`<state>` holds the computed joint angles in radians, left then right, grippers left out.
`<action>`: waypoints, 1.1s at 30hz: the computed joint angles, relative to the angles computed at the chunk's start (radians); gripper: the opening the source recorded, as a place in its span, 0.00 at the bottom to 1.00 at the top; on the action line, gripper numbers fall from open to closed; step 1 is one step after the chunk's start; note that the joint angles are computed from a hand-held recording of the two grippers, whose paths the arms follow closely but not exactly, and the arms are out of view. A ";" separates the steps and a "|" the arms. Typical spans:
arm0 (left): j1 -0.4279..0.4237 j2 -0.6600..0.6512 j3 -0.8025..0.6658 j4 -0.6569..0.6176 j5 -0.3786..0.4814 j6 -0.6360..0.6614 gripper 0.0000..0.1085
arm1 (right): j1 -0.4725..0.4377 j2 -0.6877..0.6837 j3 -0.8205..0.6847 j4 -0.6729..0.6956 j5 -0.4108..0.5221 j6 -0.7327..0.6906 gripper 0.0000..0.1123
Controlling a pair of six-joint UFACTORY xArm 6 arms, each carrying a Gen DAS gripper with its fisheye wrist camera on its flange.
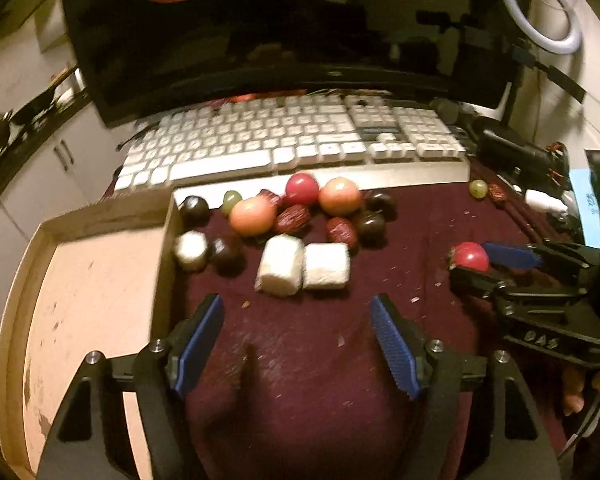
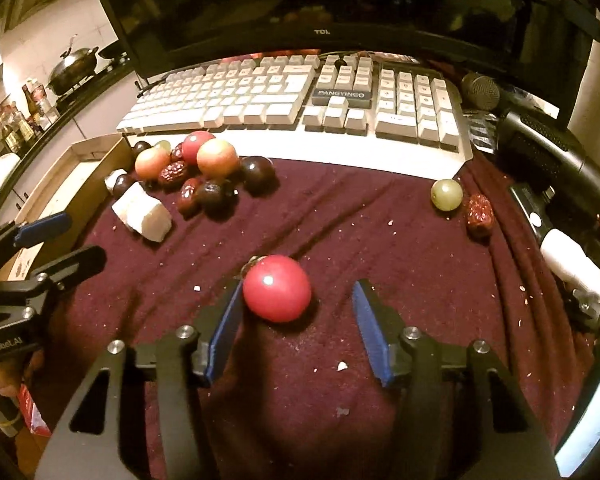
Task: Organize fruits
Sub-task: 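Grasp the red apple with the right tool while the left tool grasps a white cube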
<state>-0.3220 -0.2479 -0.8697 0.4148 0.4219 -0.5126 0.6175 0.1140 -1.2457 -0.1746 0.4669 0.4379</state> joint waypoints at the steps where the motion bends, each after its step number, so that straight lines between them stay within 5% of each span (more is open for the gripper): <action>1: -0.006 0.008 -0.013 0.014 0.006 -0.005 0.69 | 0.000 0.003 -0.003 -0.008 0.001 0.003 0.45; 7: -0.016 0.075 -0.097 -0.034 0.047 0.075 0.63 | -0.006 -0.002 0.025 0.017 -0.061 -0.018 0.31; 12: 0.010 0.093 -0.108 -0.023 0.058 0.038 0.63 | -0.020 -0.016 0.060 0.215 -0.120 -0.144 0.31; 17: -0.001 0.096 -0.120 0.132 0.113 -0.046 0.63 | -0.021 -0.013 0.058 0.248 -0.124 -0.156 0.31; 33: 0.010 0.193 -0.213 0.087 0.223 0.108 0.54 | -0.018 -0.014 0.063 0.274 -0.132 -0.174 0.31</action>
